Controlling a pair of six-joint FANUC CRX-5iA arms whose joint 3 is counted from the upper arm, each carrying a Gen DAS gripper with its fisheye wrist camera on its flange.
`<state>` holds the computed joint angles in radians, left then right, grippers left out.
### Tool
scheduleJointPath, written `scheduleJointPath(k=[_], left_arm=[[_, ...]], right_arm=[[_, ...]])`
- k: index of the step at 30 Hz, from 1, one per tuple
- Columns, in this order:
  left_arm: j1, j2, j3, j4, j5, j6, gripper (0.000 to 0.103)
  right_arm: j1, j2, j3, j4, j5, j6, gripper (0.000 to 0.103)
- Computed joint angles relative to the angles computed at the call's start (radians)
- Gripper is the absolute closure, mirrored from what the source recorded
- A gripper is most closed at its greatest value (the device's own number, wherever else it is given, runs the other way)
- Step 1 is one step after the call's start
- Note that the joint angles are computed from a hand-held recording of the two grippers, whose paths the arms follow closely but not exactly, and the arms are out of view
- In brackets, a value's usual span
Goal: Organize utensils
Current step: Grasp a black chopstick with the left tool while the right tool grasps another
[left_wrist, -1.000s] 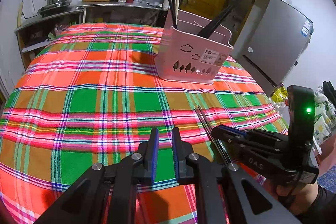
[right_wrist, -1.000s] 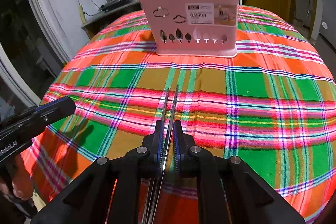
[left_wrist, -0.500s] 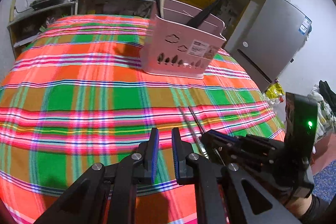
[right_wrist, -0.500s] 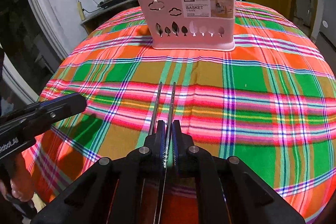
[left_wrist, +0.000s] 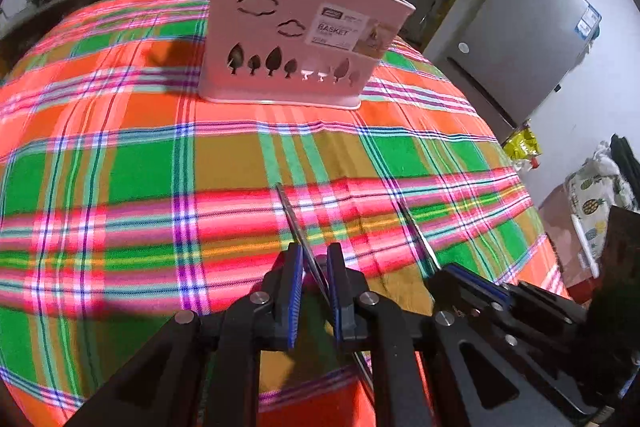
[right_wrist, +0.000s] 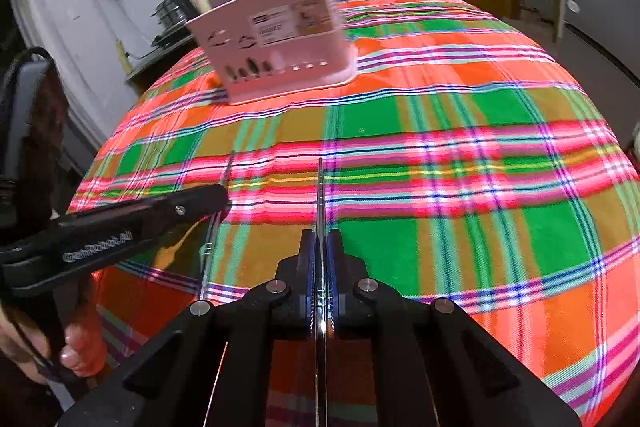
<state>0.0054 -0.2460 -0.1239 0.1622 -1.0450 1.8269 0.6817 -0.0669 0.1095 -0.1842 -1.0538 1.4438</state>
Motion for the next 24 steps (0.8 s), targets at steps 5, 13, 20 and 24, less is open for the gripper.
scheduleJointPath(k=[5,13,20,24], left_arm=[[-0.032,0.030,0.049,-0.061,-0.025,-0.022,0.090],[0.000,0.006,0.029,-0.045,-0.038,-0.068,0.093],[0.043,0.023,0.023,0.033,-0.048,-0.122,0.093],[0.058,0.040,0.034,0.055,-0.056,-0.128,0.093]], right_arm=[[-0.030,-0.003,0.000,-0.031,0.000,-0.022,0.097],[-0.031,0.030,0.047,-0.037,-0.032,0.005,0.096],[-0.020,0.095,0.115,-0.018,-0.062,0.045,0.096],[-0.014,0.128,0.145,-0.003,-0.079,0.058,0.096]])
